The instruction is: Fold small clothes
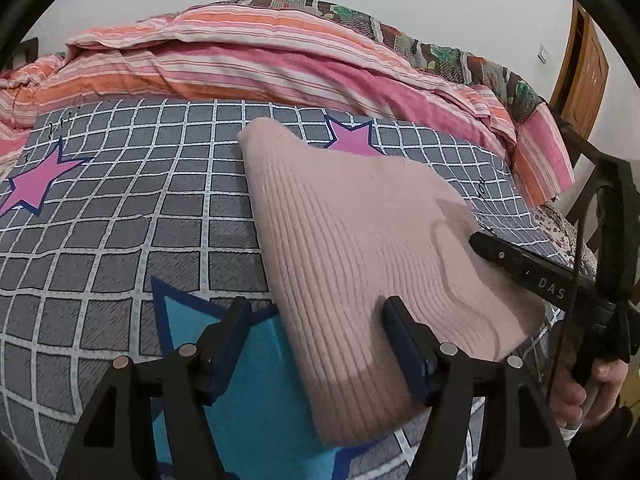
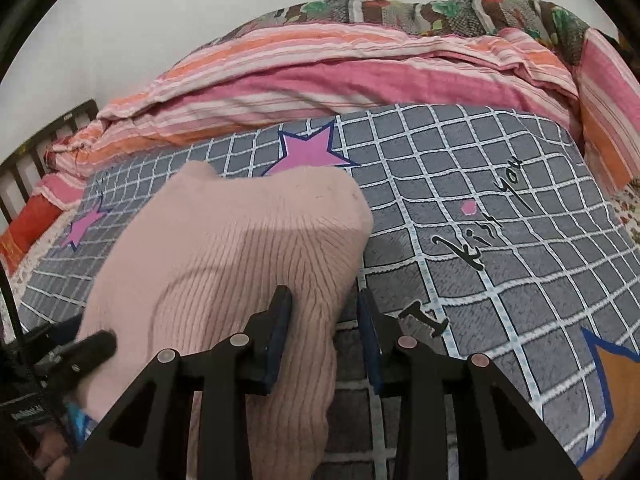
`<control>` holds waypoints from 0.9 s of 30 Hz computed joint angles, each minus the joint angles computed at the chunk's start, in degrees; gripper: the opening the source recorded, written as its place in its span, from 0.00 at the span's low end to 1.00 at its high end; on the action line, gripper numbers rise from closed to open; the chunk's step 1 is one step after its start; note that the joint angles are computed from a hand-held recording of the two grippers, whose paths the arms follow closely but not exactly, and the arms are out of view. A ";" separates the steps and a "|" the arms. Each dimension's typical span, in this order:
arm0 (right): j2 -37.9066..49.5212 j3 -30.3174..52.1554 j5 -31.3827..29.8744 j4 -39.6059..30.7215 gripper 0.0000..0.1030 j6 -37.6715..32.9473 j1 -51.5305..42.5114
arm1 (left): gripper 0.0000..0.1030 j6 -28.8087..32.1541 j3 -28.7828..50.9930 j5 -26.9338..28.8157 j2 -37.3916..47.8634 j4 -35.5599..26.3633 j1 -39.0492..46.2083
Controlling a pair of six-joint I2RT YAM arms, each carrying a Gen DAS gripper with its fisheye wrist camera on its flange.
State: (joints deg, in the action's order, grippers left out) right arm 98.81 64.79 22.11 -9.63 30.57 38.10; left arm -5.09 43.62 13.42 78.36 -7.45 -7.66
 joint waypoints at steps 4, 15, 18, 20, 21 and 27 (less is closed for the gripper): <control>-1.29 0.44 2.22 -3.03 0.32 1.49 1.87 | 0.65 -0.59 -1.44 -0.34 -2.65 -1.63 -0.40; -7.13 -0.93 5.96 -14.66 0.34 7.99 6.77 | 0.63 -2.19 -2.45 -6.89 -14.92 -11.86 -2.15; -10.40 -1.14 8.37 -18.68 0.34 10.75 8.91 | 0.64 -3.06 -0.92 -10.57 -18.79 -16.37 -3.69; -12.63 -0.85 9.68 -21.35 0.34 12.29 10.41 | 0.67 -3.79 0.02 -12.27 -21.50 -19.26 -4.63; -13.86 -0.47 10.75 -22.96 0.36 13.06 11.39 | 0.69 -4.02 0.63 -13.17 -22.83 -20.92 -5.11; -19.48 3.20 17.30 -33.40 0.61 18.35 18.41 | 0.71 -6.12 4.36 -18.94 -31.35 -31.59 -9.09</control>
State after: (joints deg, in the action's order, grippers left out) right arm 79.32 67.99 39.41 -43.03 48.91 56.50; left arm -11.21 47.98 -5.52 47.01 -39.05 -16.75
